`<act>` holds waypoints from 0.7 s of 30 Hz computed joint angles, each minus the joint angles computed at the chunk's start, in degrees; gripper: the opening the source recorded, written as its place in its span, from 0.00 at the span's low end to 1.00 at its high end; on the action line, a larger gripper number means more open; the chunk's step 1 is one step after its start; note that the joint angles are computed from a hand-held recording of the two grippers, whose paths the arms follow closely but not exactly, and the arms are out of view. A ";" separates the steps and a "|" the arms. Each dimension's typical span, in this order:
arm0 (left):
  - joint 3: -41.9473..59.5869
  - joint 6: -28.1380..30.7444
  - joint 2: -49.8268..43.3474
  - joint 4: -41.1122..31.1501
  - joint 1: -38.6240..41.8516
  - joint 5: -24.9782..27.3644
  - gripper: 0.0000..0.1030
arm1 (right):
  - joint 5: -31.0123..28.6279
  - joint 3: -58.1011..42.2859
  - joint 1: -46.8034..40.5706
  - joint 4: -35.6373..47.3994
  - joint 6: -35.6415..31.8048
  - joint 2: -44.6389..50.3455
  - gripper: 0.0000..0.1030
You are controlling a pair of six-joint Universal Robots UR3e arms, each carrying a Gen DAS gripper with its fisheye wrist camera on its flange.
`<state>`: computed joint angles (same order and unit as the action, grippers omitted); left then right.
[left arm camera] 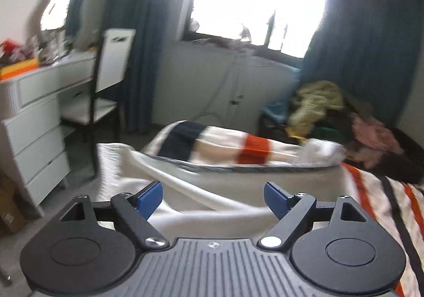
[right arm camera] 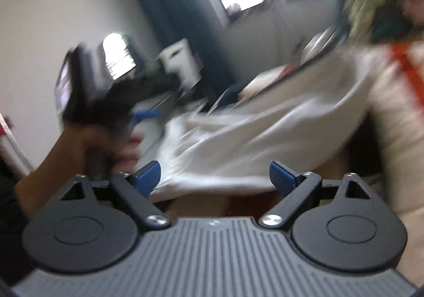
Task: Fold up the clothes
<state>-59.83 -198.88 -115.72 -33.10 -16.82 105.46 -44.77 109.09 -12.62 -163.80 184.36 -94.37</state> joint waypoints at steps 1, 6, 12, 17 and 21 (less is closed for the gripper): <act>-0.72 -0.22 0.20 0.65 -2.30 0.89 0.84 | 0.68 2.13 -3.07 0.33 -1.12 -3.44 0.88; 2.04 -1.84 -1.88 0.31 -12.37 4.15 0.85 | 5.67 9.04 -18.03 3.40 -3.61 -17.77 0.88; 12.08 -0.44 -9.29 -0.20 -21.28 9.33 0.94 | 12.79 11.57 -32.28 5.72 -4.92 -24.47 0.88; 17.77 1.49 -16.55 4.80 -25.89 14.43 0.98 | 11.98 13.33 -34.40 -6.15 -3.61 -18.07 0.88; 16.12 2.25 -19.44 10.52 -26.56 14.69 0.98 | 12.20 17.48 -36.58 -14.52 -6.78 -12.29 0.88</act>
<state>-43.71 -196.63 -135.16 -22.58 -43.37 120.15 -32.58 126.57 -49.20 -178.32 177.58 -106.65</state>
